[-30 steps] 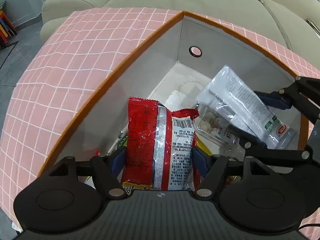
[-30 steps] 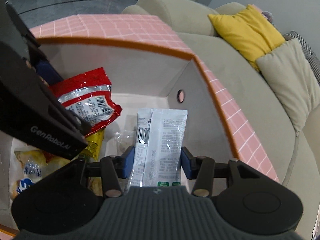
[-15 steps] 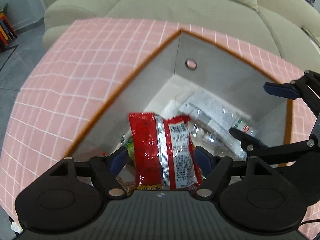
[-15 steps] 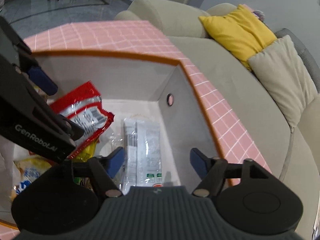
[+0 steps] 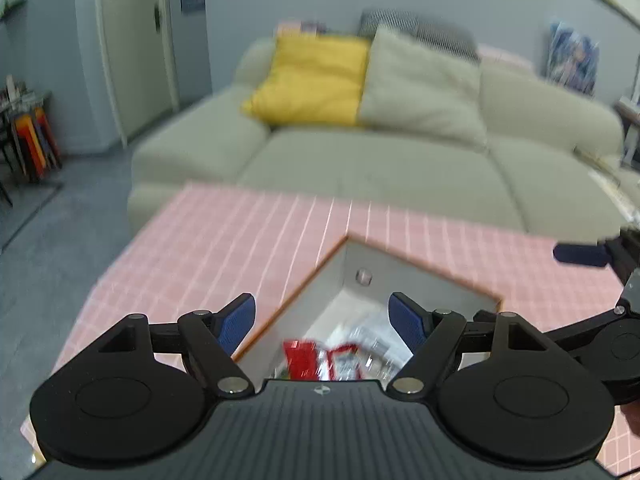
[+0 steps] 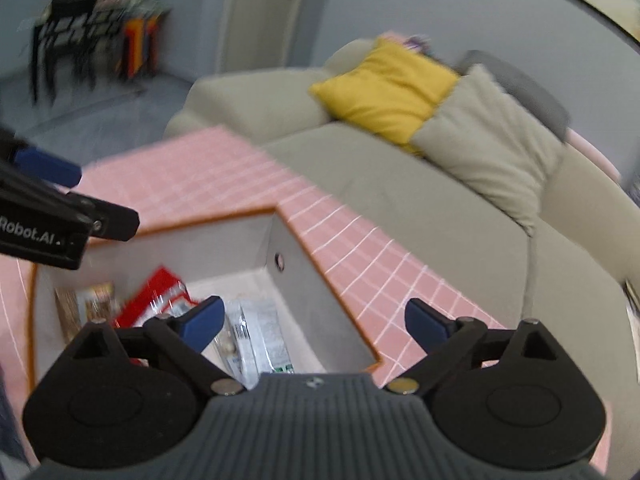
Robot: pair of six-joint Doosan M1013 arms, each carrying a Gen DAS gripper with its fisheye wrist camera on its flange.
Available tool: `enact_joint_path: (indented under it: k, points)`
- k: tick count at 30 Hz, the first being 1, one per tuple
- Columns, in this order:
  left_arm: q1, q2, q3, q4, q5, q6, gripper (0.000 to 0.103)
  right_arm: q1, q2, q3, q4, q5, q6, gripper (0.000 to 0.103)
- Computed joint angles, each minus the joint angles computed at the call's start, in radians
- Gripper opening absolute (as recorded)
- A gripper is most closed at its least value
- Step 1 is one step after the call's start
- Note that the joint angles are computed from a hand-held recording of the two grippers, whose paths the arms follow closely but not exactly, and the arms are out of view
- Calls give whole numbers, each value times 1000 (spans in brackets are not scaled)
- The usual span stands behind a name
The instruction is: Organize snacks
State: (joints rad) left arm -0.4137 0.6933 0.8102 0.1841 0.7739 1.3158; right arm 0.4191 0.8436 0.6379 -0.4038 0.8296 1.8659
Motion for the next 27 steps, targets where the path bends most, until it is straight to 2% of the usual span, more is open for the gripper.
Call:
enact_joint_path:
  k: [3,5,10,15,17,21,25,27]
  points:
    - [-15,-67,112,68,-148,-44,89,13,-78,124,-98,-89,168,99]
    - [-24,-102,169,115,-218,-70,91,25,-127,202,-188,-131,284,99]
    - [-40,-163,271,194,-327,-142,95,55,-225,356,-388,-175,545,99]
    - [-64,-208,365,379,-389,-288,95,90,-298,497,-579,-168,815,99]
    - [-73,-220,392,415,-391,-326,95,105,-315,539,-632,-146,889,99]
    - [-77,-240,441,354,-394,-325,95,129,-331,589,-651,-93,916,99]
    - [-82,-234,446,280,-321,-269,95,151,-340,638,-713,-59,971,99]
    - [-85,-224,440,252,-265,-244,95,153,-336,645,-696,-49,956,99]
